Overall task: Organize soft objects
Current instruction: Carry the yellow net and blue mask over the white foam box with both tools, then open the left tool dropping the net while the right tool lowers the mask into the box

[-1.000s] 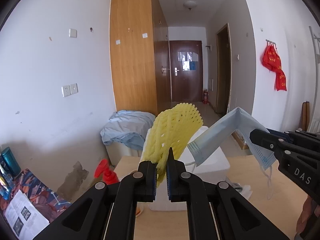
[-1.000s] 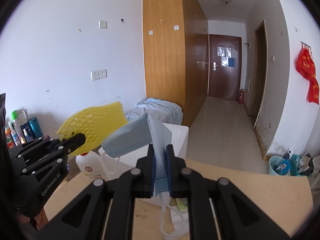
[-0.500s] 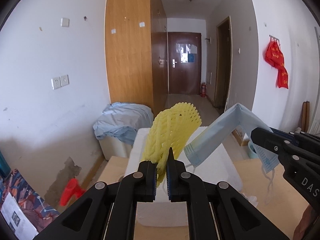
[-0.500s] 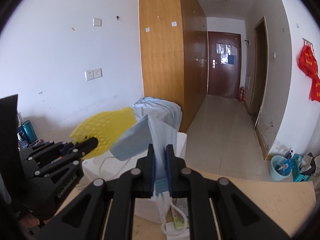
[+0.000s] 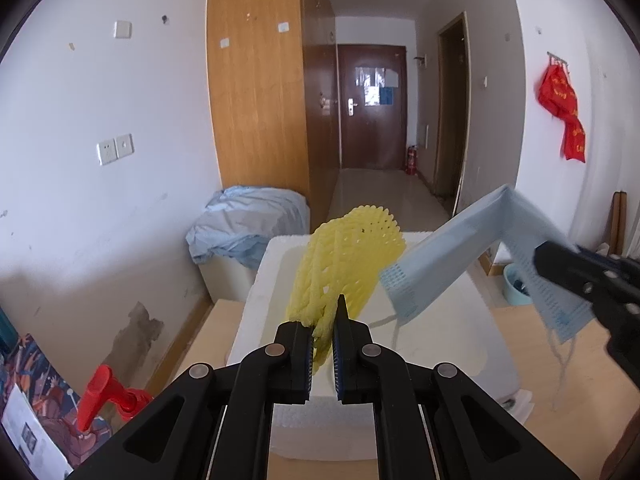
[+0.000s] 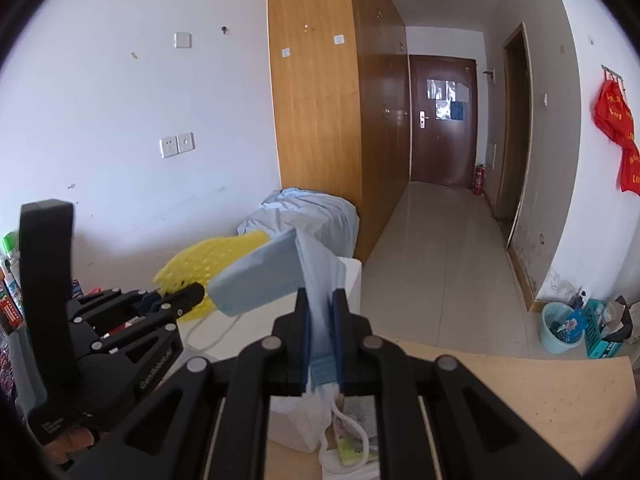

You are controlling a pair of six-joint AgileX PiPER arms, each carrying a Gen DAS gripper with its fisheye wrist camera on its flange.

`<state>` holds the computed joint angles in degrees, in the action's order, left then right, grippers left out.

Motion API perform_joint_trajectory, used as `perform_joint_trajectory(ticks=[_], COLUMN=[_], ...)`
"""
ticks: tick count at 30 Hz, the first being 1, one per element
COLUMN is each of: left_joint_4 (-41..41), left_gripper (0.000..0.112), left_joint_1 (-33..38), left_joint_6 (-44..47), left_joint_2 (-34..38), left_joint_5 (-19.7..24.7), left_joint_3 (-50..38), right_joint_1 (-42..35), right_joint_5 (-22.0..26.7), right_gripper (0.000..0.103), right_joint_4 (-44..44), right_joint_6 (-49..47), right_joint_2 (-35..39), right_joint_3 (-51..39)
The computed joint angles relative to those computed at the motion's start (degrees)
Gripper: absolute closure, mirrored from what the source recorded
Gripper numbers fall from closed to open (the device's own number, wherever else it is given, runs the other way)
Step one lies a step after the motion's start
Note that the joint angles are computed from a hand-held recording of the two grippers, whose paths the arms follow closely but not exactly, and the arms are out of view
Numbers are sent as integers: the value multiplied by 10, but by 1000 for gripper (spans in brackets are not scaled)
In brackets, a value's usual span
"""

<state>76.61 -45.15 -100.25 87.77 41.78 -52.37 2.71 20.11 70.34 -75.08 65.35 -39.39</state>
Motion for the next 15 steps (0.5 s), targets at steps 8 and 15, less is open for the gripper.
perform_joint_trajectory(ticks=[8, 15], left_joint_4=[-8, 28], left_gripper=[41, 17], left_joint_1=[-13, -39], left_joint_6=[10, -40], left_joint_2=[14, -3], left_joint_5=[33, 92], left_joint_3=[-14, 3], right_joint_1=[6, 4], right_joint_5=[-6, -3], right_gripper=[90, 90], right_joint_4=[3, 24], right_joint_6=[-2, -21], right_joint_2=[7, 13], right_joint_3=[-2, -6])
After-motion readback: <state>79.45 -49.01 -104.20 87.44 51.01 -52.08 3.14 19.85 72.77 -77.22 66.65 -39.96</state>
